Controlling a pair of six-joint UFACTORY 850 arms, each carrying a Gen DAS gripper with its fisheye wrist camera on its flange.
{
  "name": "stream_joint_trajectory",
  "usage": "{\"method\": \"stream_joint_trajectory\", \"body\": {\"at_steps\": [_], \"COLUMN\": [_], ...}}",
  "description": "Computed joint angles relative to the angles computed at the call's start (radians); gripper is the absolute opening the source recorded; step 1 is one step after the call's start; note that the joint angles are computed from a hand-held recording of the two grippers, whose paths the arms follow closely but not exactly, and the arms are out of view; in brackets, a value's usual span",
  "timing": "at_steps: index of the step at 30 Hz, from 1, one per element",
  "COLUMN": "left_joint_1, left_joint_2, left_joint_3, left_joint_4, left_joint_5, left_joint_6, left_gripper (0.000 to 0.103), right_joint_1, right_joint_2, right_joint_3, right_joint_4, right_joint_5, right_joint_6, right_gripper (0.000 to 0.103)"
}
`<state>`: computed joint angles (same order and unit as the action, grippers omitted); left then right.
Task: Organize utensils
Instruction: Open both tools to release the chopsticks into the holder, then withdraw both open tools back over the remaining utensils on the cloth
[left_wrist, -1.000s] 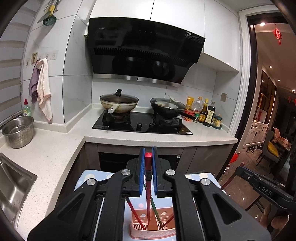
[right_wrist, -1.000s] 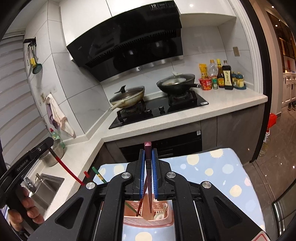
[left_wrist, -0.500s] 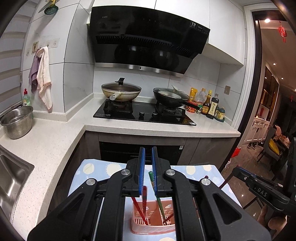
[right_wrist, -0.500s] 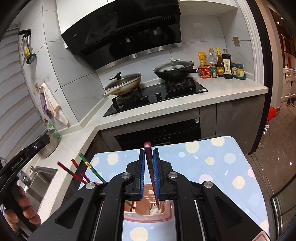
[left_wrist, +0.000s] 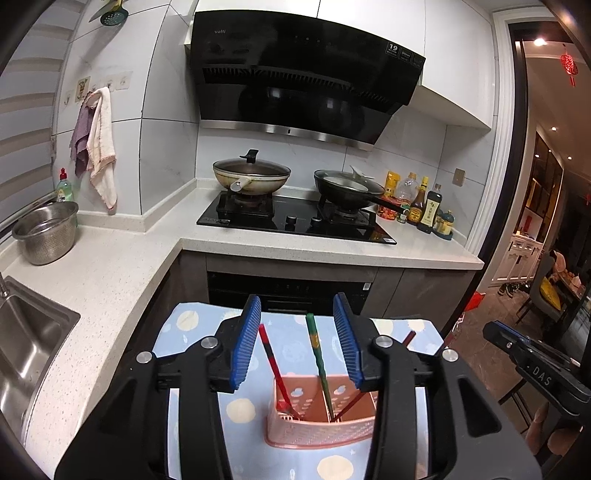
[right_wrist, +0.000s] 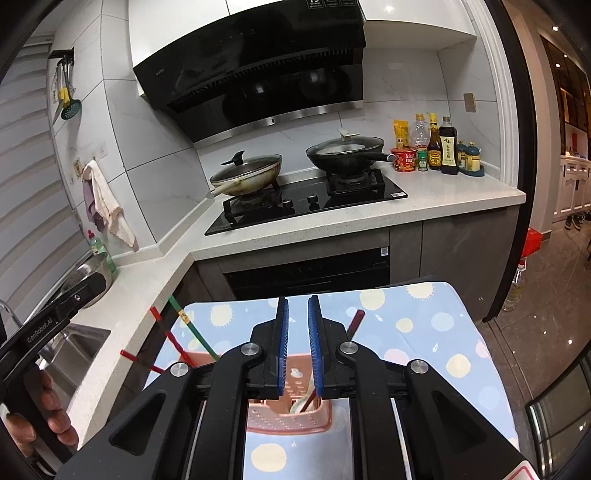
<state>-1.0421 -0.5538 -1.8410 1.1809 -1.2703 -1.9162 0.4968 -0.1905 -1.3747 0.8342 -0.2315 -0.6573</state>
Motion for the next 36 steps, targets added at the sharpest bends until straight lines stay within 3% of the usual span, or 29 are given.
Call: {"method": "stream_joint_trajectory", "body": {"at_steps": [8, 13, 25, 36], "left_joint_1": [-0.061, -0.107, -0.213, -0.272], "left_joint_2": [0.012, 0.022, -0.018, -0.07], "left_joint_3": [0.061, 0.118, 0.189, 0.196], "left_joint_4": [-0.067, -0.13, -0.31, -0.441], "left_joint_5": [-0.016, -0.001, 0.077, 0.156], "left_joint_6": [-0.05, -0.111, -0.2, -0.247], "left_gripper": [0.039, 0.039, 0.039, 0.039], "right_joint_1": [0.019, 0.023, 0.066, 0.106], "right_joint_2": [0.125, 0.207, 0.363, 0.434], "right_joint_3": [0.172, 0.297, 0.58, 0.724], "right_joint_4": [-0.106, -0.131, -0.427, -0.409], "right_joint_5": [0.015, -0.02, -0.09, -0.166], "right_joint_6": [0.062, 0.088, 0.375, 0.361], "right_gripper": [0.012, 0.013, 0.013, 0.013]}}
